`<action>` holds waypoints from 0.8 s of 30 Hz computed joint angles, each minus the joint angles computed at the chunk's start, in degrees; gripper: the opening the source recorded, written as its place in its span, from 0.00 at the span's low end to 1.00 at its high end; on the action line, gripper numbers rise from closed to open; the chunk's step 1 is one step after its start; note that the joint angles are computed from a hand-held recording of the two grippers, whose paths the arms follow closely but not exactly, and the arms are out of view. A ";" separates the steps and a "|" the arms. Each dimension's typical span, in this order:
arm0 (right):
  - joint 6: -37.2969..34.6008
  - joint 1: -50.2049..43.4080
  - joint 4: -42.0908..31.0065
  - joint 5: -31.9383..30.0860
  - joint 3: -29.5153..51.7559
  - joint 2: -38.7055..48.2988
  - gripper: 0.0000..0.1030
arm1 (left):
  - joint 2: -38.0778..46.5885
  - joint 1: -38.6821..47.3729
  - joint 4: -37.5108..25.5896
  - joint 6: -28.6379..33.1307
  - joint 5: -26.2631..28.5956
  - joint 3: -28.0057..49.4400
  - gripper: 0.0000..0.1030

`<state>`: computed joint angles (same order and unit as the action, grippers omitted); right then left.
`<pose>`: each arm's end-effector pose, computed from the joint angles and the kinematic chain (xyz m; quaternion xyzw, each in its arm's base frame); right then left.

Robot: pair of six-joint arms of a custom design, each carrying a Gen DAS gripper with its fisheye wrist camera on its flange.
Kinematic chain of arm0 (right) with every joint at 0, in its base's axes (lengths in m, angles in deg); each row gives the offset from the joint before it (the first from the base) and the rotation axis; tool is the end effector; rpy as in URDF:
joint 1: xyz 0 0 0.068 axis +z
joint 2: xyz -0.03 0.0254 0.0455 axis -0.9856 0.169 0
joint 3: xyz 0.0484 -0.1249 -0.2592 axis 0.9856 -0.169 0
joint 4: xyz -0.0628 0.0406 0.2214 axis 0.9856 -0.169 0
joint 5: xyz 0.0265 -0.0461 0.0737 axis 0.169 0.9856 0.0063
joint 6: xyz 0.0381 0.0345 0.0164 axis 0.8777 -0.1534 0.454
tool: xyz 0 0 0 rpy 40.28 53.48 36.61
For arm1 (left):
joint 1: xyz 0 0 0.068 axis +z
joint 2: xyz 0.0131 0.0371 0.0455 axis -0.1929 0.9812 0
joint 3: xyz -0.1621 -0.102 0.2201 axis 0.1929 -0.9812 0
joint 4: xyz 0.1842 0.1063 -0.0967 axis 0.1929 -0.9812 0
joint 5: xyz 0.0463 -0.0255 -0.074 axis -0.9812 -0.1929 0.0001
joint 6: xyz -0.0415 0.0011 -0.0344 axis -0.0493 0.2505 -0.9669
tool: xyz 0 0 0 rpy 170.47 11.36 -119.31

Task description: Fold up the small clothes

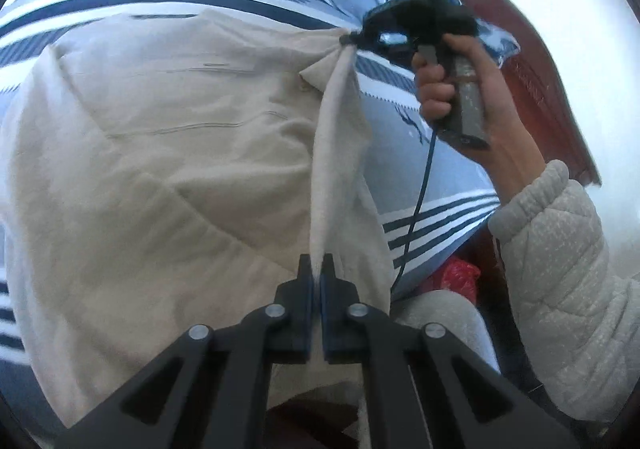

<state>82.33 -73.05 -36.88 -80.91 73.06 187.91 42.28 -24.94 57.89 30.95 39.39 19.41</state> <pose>0.4050 0.0622 0.1400 0.0475 0.9567 0.1997 0.2063 0.2341 -0.0729 0.1422 0.0173 0.9338 -0.2790 0.2232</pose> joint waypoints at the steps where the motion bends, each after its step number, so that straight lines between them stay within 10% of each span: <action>1: -0.06 1.48 -0.24 0.03 0.46 -0.54 0.07 | -0.83 2.05 -0.11 0.62 1.63 -1.37 0.03; 9: -1.53 14.34 -5.05 -2.06 13.49 10.41 0.09 | 2.88 13.72 1.74 8.23 -2.38 -7.43 0.04; 13: -0.23 11.74 5.63 -5.23 -0.34 2.84 0.12 | 4.80 18.55 -4.73 13.04 -1.11 -4.63 0.11; 15: -0.08 8.35 11.06 -5.01 -9.19 -3.19 0.54 | 1.71 18.80 -7.63 13.57 -1.93 -3.31 0.48; 17: 0.71 4.75 15.55 -4.71 -16.82 -8.11 0.75 | -2.21 17.81 -9.38 12.40 -3.51 -0.96 0.69; 22: 0.80 -7.27 21.57 -9.31 -26.81 -8.71 0.73 | 2.84 11.31 -15.79 8.91 -7.12 15.31 0.75; 24: 3.02 -11.03 25.01 -14.26 -27.58 -4.81 0.58 | 8.41 7.97 -17.08 7.37 -8.93 23.72 0.75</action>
<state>85.35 -84.07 -11.87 -95.17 45.48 183.11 50.69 -16.96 40.81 38.32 30.46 43.13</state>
